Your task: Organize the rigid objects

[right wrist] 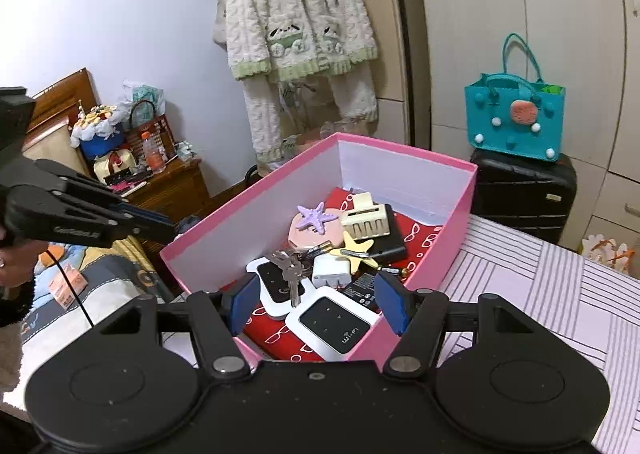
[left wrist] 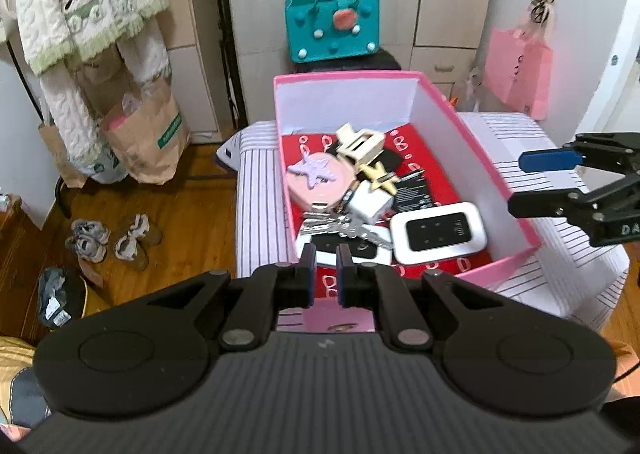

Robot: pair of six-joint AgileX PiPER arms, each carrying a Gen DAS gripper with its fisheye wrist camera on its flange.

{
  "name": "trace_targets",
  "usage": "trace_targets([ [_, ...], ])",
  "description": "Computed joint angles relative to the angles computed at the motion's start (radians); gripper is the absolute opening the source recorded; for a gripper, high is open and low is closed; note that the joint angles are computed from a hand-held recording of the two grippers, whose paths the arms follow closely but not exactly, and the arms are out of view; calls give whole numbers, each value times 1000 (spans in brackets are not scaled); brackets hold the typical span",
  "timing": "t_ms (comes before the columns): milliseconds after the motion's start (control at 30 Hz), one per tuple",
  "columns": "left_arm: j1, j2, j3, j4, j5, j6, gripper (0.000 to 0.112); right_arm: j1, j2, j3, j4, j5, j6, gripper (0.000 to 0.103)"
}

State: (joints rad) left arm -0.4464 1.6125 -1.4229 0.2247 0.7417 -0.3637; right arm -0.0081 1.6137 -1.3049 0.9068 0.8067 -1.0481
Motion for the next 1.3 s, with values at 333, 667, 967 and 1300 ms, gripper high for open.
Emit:
trace_targets([
  [333,-101,-52,-2,70,54,-96,11,50,-209,112,-363,-142,416,99],
  [667,-228,-116,69,150,14,-249,31,-219,-397,239,-16,-45,69,99],
  [967,-341,-119,140,359,-30,-525,60,-263,-453,282,-120,-35,229,100],
  [1300,-460,-106,203,630,33,-887,99,-158,-551,387,-357,-119,423,103],
])
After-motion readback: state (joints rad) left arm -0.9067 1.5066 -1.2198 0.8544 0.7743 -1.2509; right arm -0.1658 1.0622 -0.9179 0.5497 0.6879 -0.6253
